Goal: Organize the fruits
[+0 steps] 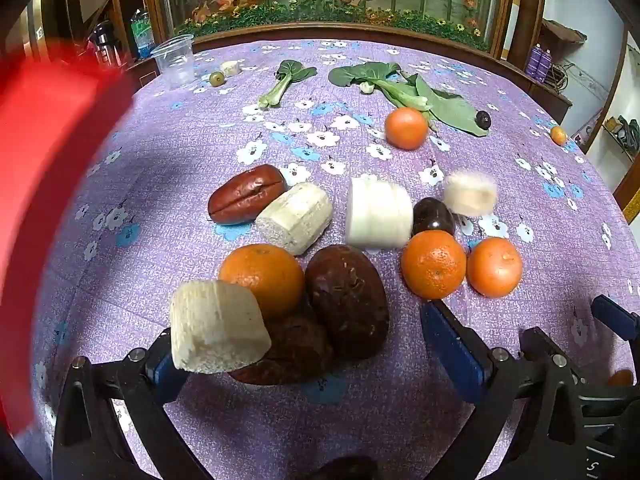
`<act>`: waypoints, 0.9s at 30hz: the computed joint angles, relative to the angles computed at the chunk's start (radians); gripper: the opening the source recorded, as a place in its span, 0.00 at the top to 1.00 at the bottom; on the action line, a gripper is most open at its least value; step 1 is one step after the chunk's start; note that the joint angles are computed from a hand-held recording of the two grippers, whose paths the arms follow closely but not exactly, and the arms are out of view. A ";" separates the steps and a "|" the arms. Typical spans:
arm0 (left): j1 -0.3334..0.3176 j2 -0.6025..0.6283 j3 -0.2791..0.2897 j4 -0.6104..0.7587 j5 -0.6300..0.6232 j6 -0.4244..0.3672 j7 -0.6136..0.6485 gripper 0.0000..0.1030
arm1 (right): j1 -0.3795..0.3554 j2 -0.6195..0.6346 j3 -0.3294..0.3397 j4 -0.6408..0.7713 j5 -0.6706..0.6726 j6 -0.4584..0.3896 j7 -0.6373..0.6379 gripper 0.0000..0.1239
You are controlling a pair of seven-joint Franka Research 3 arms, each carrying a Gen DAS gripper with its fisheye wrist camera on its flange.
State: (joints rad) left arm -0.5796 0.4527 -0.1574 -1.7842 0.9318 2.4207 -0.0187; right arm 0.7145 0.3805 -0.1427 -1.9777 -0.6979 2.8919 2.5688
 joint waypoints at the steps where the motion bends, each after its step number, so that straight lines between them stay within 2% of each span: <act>1: 0.000 0.000 0.000 -0.001 0.000 0.000 -0.001 0.00 | -0.002 0.000 0.002 -0.001 0.003 0.003 -0.002 0.17; 27: -0.002 -0.007 -0.006 0.006 -0.017 -0.013 0.013 0.00 | 0.004 0.000 -0.005 0.000 0.013 0.004 -0.009 0.17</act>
